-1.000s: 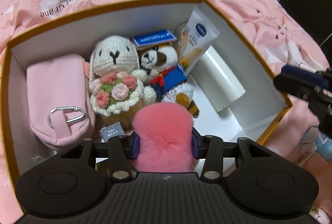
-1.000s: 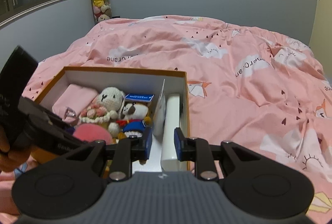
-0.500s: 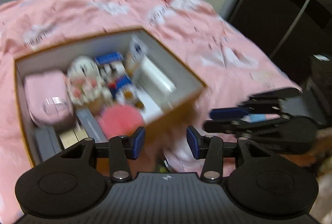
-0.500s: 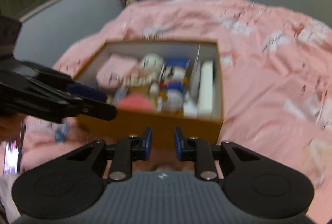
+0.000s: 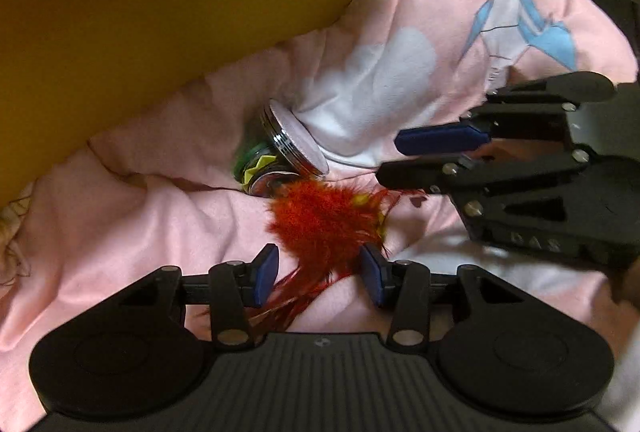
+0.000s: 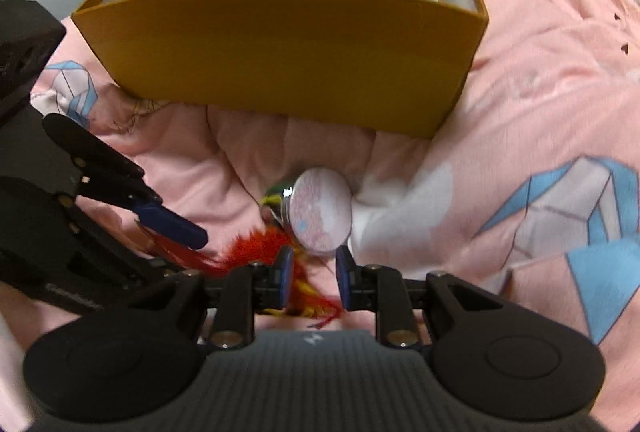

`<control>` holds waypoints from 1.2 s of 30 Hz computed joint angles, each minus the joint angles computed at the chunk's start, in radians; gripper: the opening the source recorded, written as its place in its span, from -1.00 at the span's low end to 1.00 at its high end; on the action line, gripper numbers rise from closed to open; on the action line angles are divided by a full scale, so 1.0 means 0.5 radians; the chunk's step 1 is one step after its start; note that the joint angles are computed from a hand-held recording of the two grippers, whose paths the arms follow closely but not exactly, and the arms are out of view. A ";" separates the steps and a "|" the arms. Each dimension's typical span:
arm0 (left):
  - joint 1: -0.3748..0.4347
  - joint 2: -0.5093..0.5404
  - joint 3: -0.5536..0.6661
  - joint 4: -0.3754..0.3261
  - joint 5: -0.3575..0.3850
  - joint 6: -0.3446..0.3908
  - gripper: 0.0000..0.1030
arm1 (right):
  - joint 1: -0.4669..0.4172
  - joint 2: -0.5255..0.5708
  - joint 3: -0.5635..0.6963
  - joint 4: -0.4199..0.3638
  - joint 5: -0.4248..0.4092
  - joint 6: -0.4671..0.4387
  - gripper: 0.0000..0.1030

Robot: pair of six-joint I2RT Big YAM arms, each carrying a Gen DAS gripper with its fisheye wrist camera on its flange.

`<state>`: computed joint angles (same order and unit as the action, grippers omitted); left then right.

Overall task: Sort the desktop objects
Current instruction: 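Reach the left tool to the red feather toy while the right tool reaches the round clear disc, then close the left tool on the feather toy while the right tool grasps the round clear disc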

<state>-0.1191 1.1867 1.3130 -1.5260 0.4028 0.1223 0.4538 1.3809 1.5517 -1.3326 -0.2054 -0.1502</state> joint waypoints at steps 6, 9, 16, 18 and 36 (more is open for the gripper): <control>-0.118 0.024 -0.095 0.097 -0.116 -0.112 -0.03 | -0.011 0.015 0.000 -0.009 0.009 0.026 -0.41; -0.101 0.015 -0.114 0.108 -0.077 -0.137 -0.43 | -0.009 0.022 -0.001 -0.003 0.025 0.035 -0.41; -0.014 -0.110 -0.142 0.196 -0.060 -0.229 -0.99 | -0.011 0.033 0.011 0.044 0.029 0.053 -0.41; 0.040 -0.161 -0.133 0.215 -0.050 -0.273 -1.00 | -0.013 0.039 0.017 0.068 0.025 0.056 -0.41; 0.244 -0.206 -0.014 0.209 -0.137 -0.359 -0.68 | 0.124 0.283 0.171 0.005 0.079 -0.145 -0.21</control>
<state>0.0028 1.0839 1.3058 -1.4215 0.3344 -0.0570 0.5155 1.5223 1.6373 -1.3298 -0.1659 -0.2227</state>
